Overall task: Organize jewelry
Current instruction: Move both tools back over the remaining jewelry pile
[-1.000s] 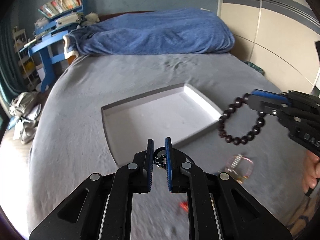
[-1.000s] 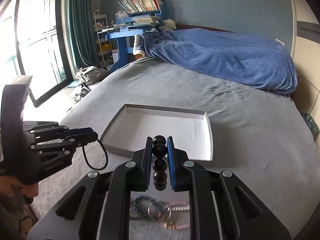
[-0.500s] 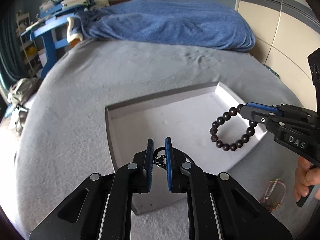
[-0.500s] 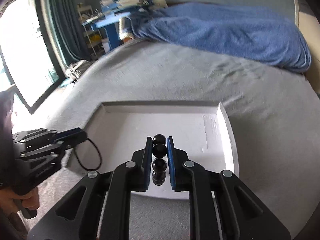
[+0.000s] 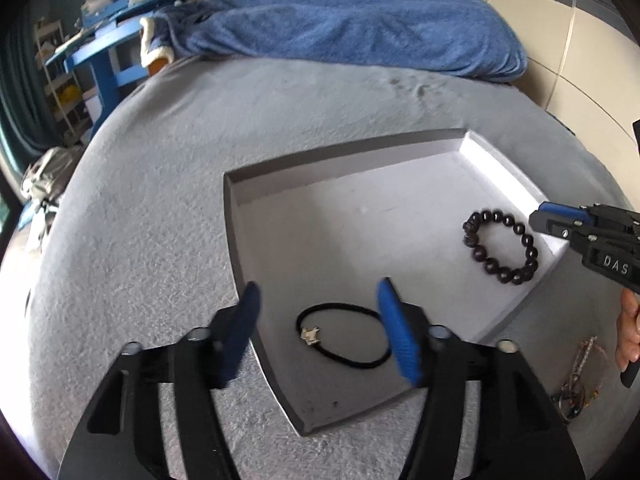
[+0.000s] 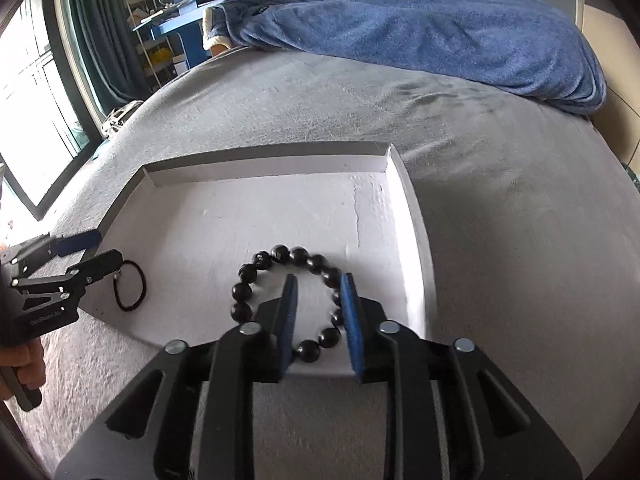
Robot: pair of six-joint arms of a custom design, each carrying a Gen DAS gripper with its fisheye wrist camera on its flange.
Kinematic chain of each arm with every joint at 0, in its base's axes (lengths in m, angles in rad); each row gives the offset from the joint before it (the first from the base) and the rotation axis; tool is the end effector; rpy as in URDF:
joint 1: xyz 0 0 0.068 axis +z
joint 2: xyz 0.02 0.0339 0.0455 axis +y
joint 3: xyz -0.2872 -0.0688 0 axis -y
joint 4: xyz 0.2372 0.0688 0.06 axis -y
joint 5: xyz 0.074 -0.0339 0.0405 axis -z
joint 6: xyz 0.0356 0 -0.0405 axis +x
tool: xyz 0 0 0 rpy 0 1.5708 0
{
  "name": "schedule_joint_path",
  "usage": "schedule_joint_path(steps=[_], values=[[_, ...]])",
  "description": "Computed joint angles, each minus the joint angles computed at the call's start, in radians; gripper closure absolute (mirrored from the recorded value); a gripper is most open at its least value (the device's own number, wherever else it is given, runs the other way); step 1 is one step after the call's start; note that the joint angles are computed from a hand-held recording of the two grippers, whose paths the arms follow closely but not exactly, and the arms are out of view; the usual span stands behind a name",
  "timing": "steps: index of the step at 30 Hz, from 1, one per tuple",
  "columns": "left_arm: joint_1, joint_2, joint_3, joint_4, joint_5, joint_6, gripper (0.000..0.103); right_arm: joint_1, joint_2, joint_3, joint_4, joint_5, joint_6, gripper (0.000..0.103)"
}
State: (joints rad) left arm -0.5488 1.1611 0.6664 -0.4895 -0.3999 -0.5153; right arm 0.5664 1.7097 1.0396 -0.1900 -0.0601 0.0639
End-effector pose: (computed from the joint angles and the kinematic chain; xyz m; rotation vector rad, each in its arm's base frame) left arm 0.1795 -0.0935 0.2282 -0.1085 2.4434 0.0523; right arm 0.2979 0.1920 0.2146 -0.6384 2.3766 0.3534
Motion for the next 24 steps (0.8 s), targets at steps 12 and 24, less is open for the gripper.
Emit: schedule_joint_path(steps=[12,24], values=[[-0.294,-0.147,0.019,-0.203,-0.213,-0.2,0.02,0.01,-0.317,-0.25,0.022,0.015,0.026,0.056],[-0.878,-0.037,0.079,-0.544,-0.387,-0.899,0.019,0.052,-0.63,-0.433,-0.062,0.044,0.086,0.047]])
